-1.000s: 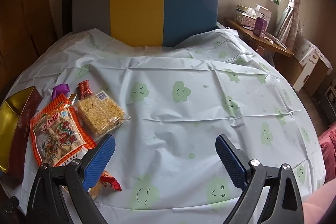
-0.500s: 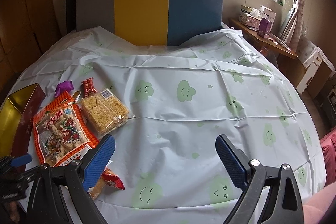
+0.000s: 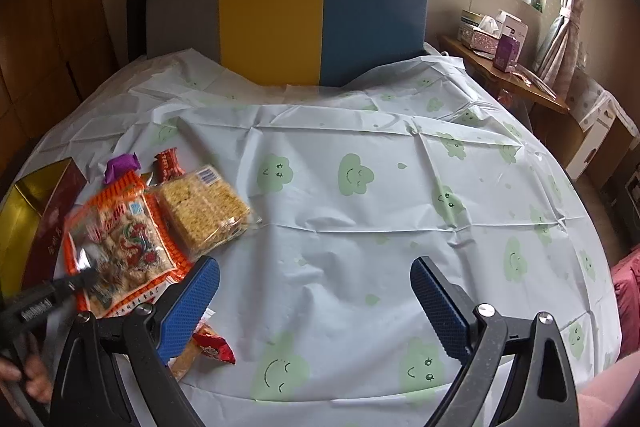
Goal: Organize snacks
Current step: 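Grasp the orange-bordered snack bag with the left gripper and lift, then lower the snack bag into the gold tin and open the left gripper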
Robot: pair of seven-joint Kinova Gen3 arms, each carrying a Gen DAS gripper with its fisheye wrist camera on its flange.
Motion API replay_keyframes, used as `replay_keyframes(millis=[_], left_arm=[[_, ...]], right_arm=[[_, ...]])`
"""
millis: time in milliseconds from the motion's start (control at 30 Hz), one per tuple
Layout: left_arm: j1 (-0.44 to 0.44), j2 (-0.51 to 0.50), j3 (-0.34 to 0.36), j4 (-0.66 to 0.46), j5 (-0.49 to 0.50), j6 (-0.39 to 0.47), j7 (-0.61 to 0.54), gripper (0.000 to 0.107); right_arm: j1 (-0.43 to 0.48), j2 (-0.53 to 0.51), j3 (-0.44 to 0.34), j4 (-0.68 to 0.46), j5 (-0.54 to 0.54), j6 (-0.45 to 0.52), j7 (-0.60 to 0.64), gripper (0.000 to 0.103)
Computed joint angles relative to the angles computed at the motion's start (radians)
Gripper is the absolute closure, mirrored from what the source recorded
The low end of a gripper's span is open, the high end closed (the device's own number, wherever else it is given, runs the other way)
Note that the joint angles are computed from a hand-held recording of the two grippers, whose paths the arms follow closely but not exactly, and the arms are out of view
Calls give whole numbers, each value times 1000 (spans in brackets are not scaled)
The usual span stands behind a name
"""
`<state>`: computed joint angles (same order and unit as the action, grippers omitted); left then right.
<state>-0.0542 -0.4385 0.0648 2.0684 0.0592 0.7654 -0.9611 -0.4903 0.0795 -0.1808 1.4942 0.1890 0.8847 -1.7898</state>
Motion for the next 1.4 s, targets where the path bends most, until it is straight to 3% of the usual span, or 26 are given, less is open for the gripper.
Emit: replay_keyframes(millis=[67,267,767,1200,1400], left_arm=[[-3,-15,31,-25,-39,7,-10,107],[4,-28,38,-69,-67,9,-46,107],[-1,-106,-64,-175,-55,63,-184,107],[-26,-255,-232,-272,-46,279,-336,107],[-74,-241,-283,-300,-112,393,-420,107]], right_arm=[[-5,2,-1,1,10,3,-4,5],[-18,8,-2,-3,43,19,-23,6],[-52,40,2,-24,98,73,-32,11],[-76,51,2,-29,140,100,-55,11],[-88,54,1,-28,158,109,-62,11]])
